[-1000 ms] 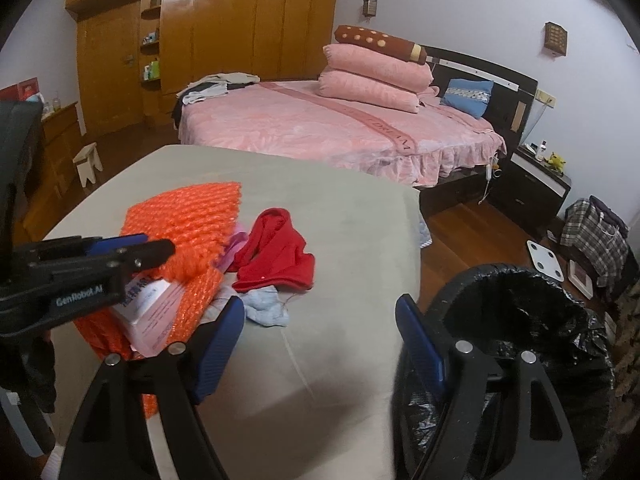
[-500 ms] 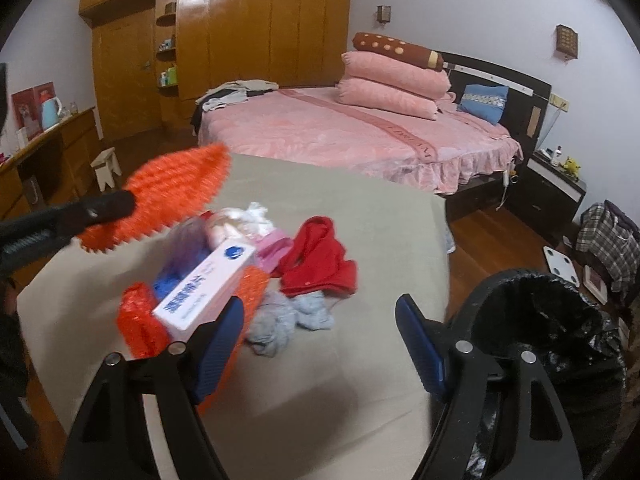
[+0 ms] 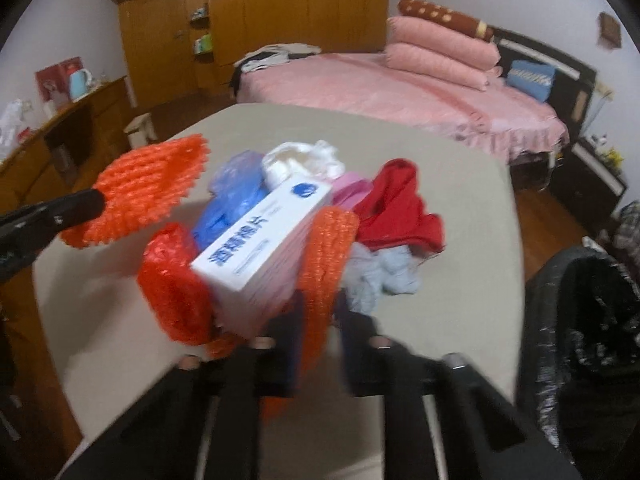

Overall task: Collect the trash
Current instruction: 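Grasp an orange foam mesh sheet with the right gripper while the left holds its sheet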

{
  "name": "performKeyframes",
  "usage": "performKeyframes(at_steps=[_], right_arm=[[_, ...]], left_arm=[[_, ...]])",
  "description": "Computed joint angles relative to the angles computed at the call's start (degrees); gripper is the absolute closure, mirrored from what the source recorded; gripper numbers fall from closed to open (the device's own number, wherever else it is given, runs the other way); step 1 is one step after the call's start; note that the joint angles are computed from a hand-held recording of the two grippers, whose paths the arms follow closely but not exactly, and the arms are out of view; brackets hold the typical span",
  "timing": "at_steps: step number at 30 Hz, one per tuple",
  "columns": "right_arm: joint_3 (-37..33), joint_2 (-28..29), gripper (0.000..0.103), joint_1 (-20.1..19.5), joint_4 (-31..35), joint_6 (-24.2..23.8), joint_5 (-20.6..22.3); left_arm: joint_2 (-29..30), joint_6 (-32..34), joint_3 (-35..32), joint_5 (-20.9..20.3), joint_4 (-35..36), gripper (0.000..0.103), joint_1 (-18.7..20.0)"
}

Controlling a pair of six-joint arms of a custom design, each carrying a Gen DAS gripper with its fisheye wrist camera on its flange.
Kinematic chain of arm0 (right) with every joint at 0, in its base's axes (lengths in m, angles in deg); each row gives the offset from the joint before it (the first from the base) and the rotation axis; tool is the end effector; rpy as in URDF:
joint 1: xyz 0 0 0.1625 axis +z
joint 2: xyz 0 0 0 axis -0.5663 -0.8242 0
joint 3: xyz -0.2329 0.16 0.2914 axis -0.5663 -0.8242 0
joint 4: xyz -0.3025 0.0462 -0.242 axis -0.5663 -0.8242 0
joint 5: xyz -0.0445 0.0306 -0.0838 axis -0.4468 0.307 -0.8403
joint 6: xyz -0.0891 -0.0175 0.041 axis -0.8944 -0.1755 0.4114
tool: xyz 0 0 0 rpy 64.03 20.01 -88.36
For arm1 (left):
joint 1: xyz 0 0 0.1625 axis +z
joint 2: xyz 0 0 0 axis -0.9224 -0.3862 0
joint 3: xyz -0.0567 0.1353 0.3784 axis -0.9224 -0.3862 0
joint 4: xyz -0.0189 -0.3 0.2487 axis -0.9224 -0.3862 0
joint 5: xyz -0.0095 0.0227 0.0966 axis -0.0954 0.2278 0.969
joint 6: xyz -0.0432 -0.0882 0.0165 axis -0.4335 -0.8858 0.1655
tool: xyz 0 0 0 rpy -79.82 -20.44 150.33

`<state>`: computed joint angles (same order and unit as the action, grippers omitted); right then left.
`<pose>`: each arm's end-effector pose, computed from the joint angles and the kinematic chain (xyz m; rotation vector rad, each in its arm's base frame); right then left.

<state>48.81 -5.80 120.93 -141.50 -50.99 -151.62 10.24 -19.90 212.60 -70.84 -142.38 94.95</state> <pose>0.0853 -0.4334 0.1087 0.9108 -2.3690 0.7295 -0.1946 -0.3512 0.0872 0.2732 2.2570 -1.0749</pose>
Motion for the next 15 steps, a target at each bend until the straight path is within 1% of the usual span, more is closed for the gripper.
performKeyframes(at_steps=[2,10,15], right_arm=[[0.8,-1.9,0.093,0.4,1.2,0.0,1.8],[2.8,-9.5,0.094,2.1,1.8,1.2,5.4],[3.8,-14.6,0.093,1.9,2.6,1.4,6.9]], left_arm=[[-0.2,-0.5,0.6,-0.1,-0.4,0.093,-0.5],[-1.2,-0.7,-0.2,0.9,0.6,0.093,-3.3],[0.4,4.0,-2.7,1.1,-2.1,0.093,-4.9]])
